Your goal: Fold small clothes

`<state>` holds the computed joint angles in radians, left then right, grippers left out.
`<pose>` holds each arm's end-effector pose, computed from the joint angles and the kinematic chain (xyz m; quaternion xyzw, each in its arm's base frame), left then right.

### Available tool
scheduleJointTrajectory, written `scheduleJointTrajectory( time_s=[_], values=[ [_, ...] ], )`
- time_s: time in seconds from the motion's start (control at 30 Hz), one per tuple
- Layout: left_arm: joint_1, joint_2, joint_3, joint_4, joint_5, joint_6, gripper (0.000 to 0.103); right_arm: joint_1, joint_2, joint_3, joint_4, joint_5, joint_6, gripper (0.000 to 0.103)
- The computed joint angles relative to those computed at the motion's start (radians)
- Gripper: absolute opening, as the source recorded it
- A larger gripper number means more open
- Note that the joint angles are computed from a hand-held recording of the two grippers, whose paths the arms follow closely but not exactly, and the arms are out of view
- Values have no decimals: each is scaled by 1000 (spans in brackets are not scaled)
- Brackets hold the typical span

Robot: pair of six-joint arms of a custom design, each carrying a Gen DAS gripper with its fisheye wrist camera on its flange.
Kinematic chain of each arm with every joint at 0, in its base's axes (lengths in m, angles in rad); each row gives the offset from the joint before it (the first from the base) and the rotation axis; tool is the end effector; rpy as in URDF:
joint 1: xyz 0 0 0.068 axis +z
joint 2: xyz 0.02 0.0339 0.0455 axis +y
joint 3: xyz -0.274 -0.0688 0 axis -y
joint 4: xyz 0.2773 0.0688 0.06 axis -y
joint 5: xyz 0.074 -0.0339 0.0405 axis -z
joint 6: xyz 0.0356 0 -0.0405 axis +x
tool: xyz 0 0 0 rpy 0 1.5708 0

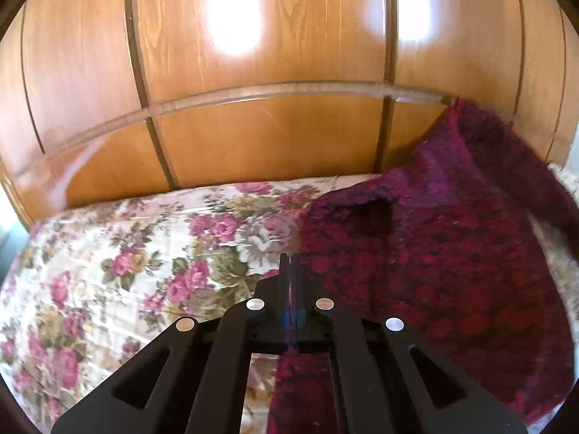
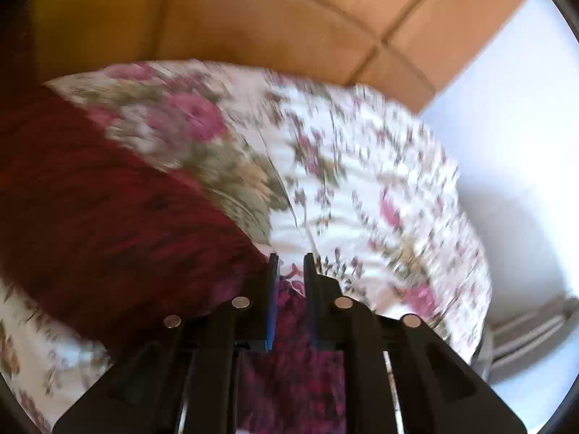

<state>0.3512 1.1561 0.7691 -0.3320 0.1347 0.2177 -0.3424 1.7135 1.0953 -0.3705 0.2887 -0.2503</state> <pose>0.2564 0.0888 0.2432 -0.0329 0.9084 0.0569 0.4128 0.3538 -0.1369 0.1826 0.0849 0.9451 -0.2147 0.2313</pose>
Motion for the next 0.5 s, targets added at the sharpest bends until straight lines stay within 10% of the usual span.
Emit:
scheduleJointTrajectory(
  time_s=[0.17,0.4,0.5],
  values=[
    [33,96,29,21,-38,-66,0,-29,-164,-76,-7,-75,62,64],
    [105,43,25,-2,21,-102,0,142,-559,-147,-309,-563,-69,73],
    [124,-13,13,-22,48,-98,0,439,-579,-156,-419,-587,-65,70]
  ],
)
